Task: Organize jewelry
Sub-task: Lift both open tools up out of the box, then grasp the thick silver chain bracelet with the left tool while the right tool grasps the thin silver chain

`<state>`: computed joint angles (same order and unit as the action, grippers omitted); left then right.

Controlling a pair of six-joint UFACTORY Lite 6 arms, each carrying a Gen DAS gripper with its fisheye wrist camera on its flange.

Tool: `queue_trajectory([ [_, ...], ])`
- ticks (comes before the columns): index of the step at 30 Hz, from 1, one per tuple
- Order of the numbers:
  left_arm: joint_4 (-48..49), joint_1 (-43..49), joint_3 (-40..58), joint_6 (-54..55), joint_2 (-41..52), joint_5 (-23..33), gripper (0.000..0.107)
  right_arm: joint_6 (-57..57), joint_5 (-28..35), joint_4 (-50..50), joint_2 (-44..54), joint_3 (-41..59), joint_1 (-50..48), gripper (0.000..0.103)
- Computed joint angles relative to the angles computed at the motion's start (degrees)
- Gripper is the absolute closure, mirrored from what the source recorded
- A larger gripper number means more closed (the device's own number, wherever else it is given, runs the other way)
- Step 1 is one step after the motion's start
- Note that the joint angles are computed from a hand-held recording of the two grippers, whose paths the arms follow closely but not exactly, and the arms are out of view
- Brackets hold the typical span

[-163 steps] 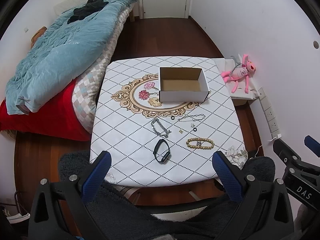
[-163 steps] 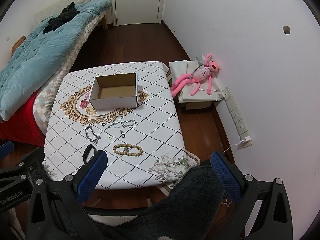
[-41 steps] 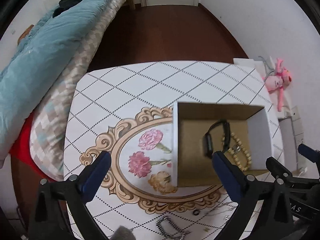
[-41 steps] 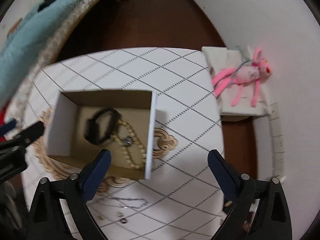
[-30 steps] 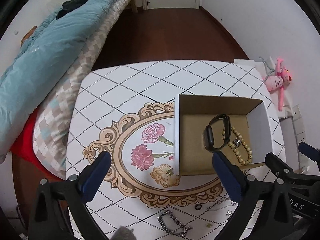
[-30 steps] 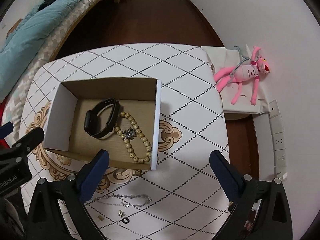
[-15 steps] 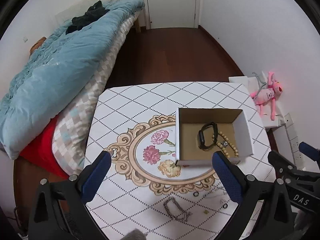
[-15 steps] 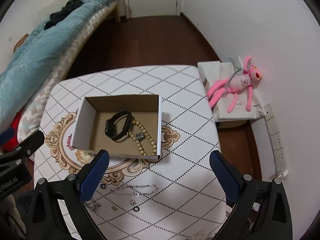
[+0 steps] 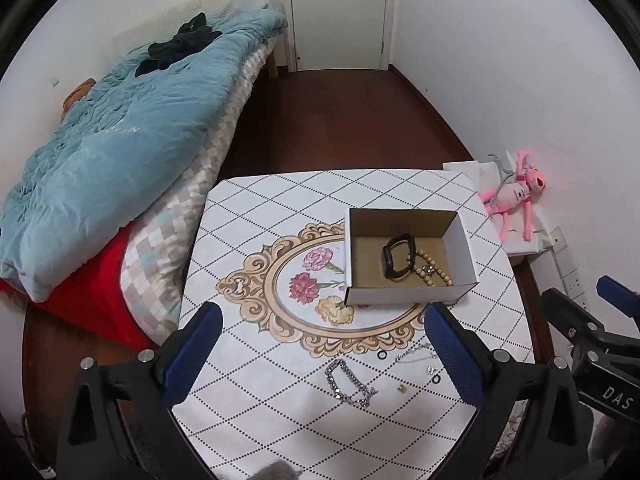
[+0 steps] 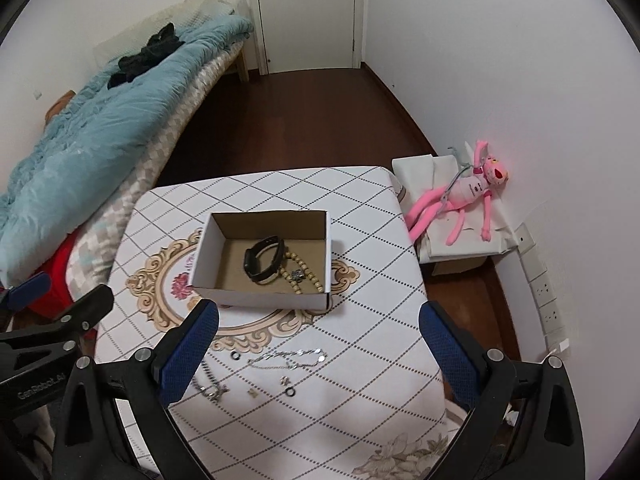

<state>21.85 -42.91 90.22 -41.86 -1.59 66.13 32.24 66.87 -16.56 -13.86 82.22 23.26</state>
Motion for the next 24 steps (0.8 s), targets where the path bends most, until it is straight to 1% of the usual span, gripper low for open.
queue_trajectory([
  [3, 0.7, -0.37, -2.89, -1.46, -1.44, 0.11, 0.004, 1.23, -0.02, 1.28, -1.95, -2.33, 0.49, 0.001],
  [6, 0.61, -0.21, -8.06, -3.33, -3.47, -1.22, 0.004, 1.71, -1.38, 2.99, -4.01, -7.03, -0.23, 0.001],
  [11, -0.59, 0.15, -21.4, -7.25, -7.31, -5.25, 0.004, -3.07, -9.04, 12.36, -9.54, -22.7, -6.34, 0.003],
  [13, -1.34, 0.19, -26.55, -8.44, -8.01, -6.62, 0.004, -5.41, -12.54, 16.04, -11.36, -30.02, -8.2, 0.015],
  [14, -1.75, 0.35, -28.44, -8.75, -8.32, -7.35, 0.004, -6.22, -14.11, 17.23, -11.63, -33.36, -8.89, 0.024],
  [15, -2.38, 0.59, -30.5, -8.96, -8.44, -8.29, 0.004, -7.51, -15.57, 18.7, -11.87, -36.03, -9.8, 0.029],
  [18, -5.11, 2.41, -35.53, -8.06, -8.09, -12.23, 0.005, -11.76, -19.78, 24.08, -12.25, -44.04, -13.63, 0.033],
  [22, -10.92, 5.1, -38.37, -4.65, -5.72, -18.04, 0.012, -14.79, -22.36, 27.08, -12.24, -48.74, -16.77, 0.034],
  [24, -12.95, 4.33, -38.47, -3.51, -4.44, -20.12, 0.013, -15.64, -22.82, 27.66, -12.53, -50.14, -18.17, 0.034],
])
